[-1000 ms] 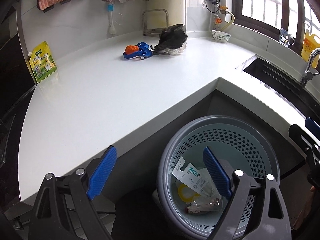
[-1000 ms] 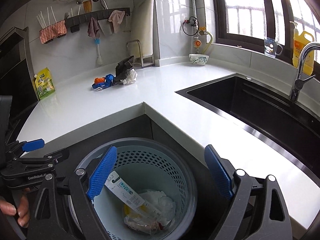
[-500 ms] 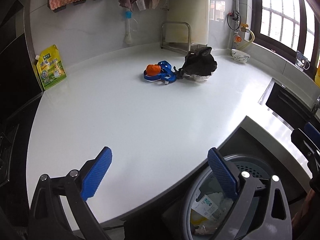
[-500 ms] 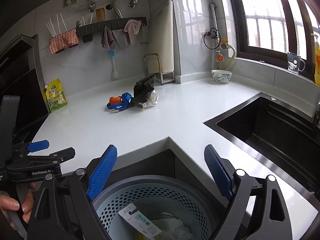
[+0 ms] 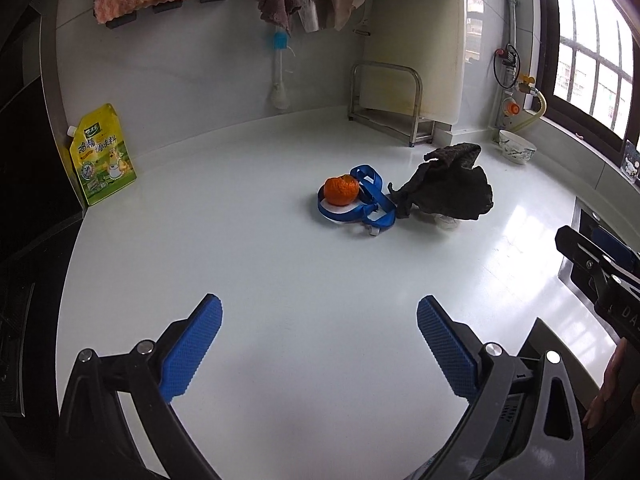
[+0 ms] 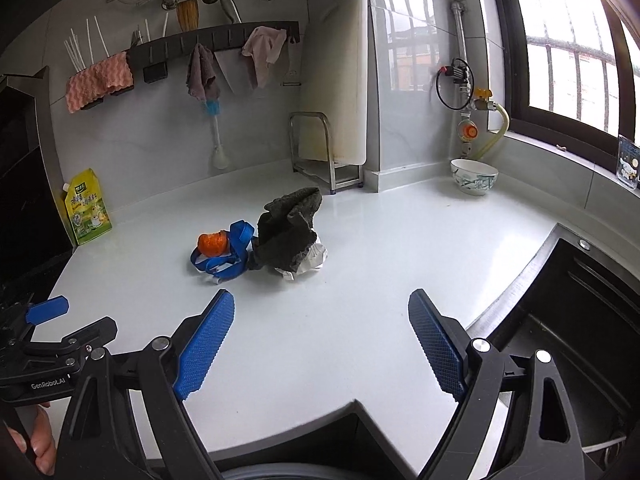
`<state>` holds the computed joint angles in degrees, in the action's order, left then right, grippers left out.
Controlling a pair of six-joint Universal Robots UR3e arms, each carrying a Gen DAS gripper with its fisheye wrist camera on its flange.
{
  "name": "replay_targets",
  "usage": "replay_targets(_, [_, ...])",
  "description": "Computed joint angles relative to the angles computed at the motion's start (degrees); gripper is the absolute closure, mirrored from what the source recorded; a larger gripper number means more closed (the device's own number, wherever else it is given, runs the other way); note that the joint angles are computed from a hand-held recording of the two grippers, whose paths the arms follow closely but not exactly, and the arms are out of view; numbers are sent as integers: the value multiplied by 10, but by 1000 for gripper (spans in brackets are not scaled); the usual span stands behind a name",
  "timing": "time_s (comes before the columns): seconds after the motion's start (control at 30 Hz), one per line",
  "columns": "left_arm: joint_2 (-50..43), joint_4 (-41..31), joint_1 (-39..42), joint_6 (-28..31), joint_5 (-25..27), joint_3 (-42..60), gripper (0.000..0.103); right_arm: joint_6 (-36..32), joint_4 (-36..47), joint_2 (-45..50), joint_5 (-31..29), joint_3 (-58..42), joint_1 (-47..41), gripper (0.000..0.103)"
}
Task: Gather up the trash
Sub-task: 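Raise both open tools out of the basket back toward the counter, then close the right tool on the grey cloth and lift it, then lower the left tool onto the orange peel with blue strap and close it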
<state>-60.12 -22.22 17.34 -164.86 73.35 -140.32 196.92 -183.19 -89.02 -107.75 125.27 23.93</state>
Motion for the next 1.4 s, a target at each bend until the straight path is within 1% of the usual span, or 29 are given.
replay_targets(0.2, [-105,62,-34,-23,29,38,7,2,29,87,78,-95,-62,18])
replay_targets(0.33, [-151,84,-45,-30,41,59,7,-11,59,155,89,-181,-79,19])
replay_targets(0.4, [-167,92,-46,-31,43,65,7,-22,79,183,99,-224,-88,19])
replay_targets(0.5, [-188,99,-49,-33,47,76,7,-21,130,218,141,-293,-105,19])
replay_targets(0.57, [-203,103,-52,-35,52,84,7,-18,168,244,159,-343,-108,18])
replay_targets(0.63, [-214,107,-55,-35,55,90,7,-19,192,272,156,-391,-102,18])
replay_targets(0.73, [-223,112,-57,-35,57,95,7,-25,218,313,136,-453,-89,19])
replay_targets(0.77, [-224,112,-57,-35,56,96,7,-25,224,323,127,-469,-85,22])
replay_targets(0.83, [-227,115,-58,-34,57,96,7,-27,255,335,132,-496,-85,58])
replay_targets(0.87, [-228,117,-58,-33,58,96,7,-26,263,337,139,-501,-87,62])
replay_targets(0.93, [-230,117,-57,-32,58,97,7,-27,249,330,153,-484,-92,77])
replay_targets(0.97, [-231,116,-56,-32,57,98,7,-29,240,323,149,-473,-91,80])
replay_targets(1.0, [-231,115,-54,-32,55,99,7,-30,225,314,147,-457,-91,81])
replay_targets(1.07, [-232,113,-53,-33,53,102,7,-28,183,282,161,-407,-101,83])
replay_targets(1.23, [-240,115,-59,-37,55,112,7,-2,106,180,237,-282,-152,83])
replay_targets(1.4, [-259,120,-71,-44,63,132,7,-10,68,90,255,-185,-183,84])
